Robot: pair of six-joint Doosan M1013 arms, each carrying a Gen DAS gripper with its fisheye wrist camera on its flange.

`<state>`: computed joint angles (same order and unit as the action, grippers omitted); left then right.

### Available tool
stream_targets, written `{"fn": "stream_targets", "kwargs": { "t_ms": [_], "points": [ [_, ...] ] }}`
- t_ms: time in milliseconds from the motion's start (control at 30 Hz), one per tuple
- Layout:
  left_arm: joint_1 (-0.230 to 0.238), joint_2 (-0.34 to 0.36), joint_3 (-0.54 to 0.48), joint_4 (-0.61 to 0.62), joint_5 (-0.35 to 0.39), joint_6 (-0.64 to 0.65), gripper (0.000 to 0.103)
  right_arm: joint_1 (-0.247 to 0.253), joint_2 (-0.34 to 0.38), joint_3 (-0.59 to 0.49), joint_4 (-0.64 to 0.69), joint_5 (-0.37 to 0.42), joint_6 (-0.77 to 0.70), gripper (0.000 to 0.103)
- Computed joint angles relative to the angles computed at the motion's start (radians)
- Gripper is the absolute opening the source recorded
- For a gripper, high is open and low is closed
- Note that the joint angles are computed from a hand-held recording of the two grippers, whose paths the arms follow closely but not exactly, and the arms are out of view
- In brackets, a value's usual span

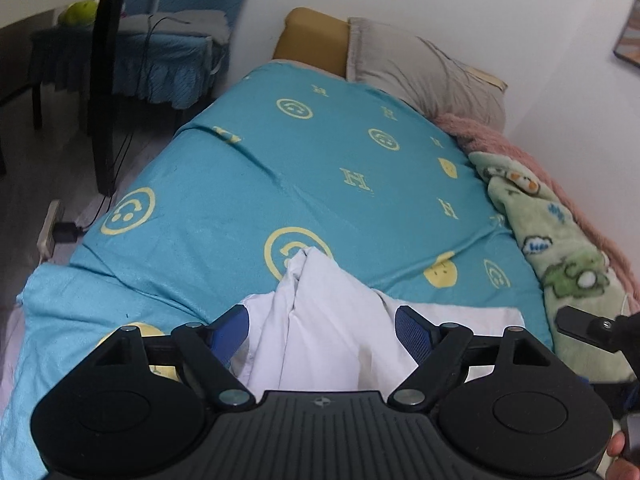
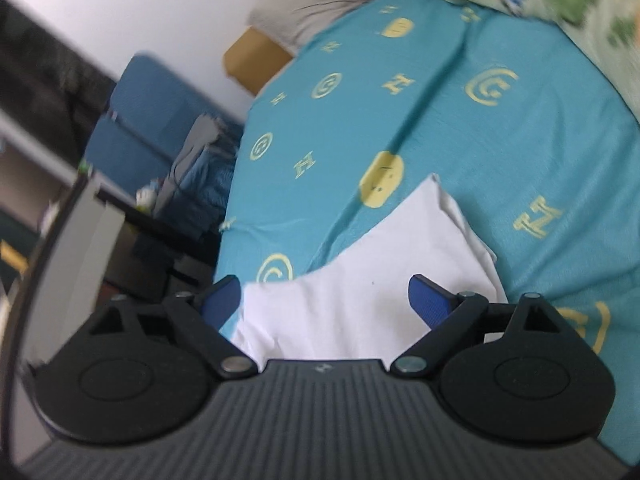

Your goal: Fold clothes

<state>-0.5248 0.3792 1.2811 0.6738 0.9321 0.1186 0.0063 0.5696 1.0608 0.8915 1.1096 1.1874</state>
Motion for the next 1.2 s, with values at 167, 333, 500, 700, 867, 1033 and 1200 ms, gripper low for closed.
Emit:
{"fn": "stream_targets", "kwargs": {
  "t_ms": [167,333,500,700,867,1033,1200],
  "points": [
    [-0.002,0.030,-0.011,0.003,0.005,0.091,0.082,0.049,0.010,-0.004,-0.163,-0.090,-0.096,0.067],
    [-0.003,0.068,-0.027,0.034,0.029,0.198,0.082,0.081,0.040,-0.008,-0.221,-0.157,-0.131,0.057],
    [0.006,0.089,-0.031,0.016,0.016,0.241,0.082,0.097,0.054,-0.008,-0.254,-0.192,-0.152,0.056],
    [0.008,0.084,-0.016,0.025,-0.002,0.226,0.082,0.105,0.049,0.003,-0.276,-0.215,-0.156,0.056],
    [-0.012,0.071,-0.011,0.039,0.020,0.218,0.082,0.094,0.013,0.039,-0.269,-0.212,-0.145,0.056],
    [-0.046,0.038,0.008,0.062,0.040,0.199,0.082,0.075,-0.040,0.085,-0.252,-0.191,-0.168,0.057],
    [-0.074,0.005,0.024,0.040,0.073,0.172,0.082,0.061,-0.089,0.127,-0.265,-0.189,-0.192,0.057]
  ]
}}
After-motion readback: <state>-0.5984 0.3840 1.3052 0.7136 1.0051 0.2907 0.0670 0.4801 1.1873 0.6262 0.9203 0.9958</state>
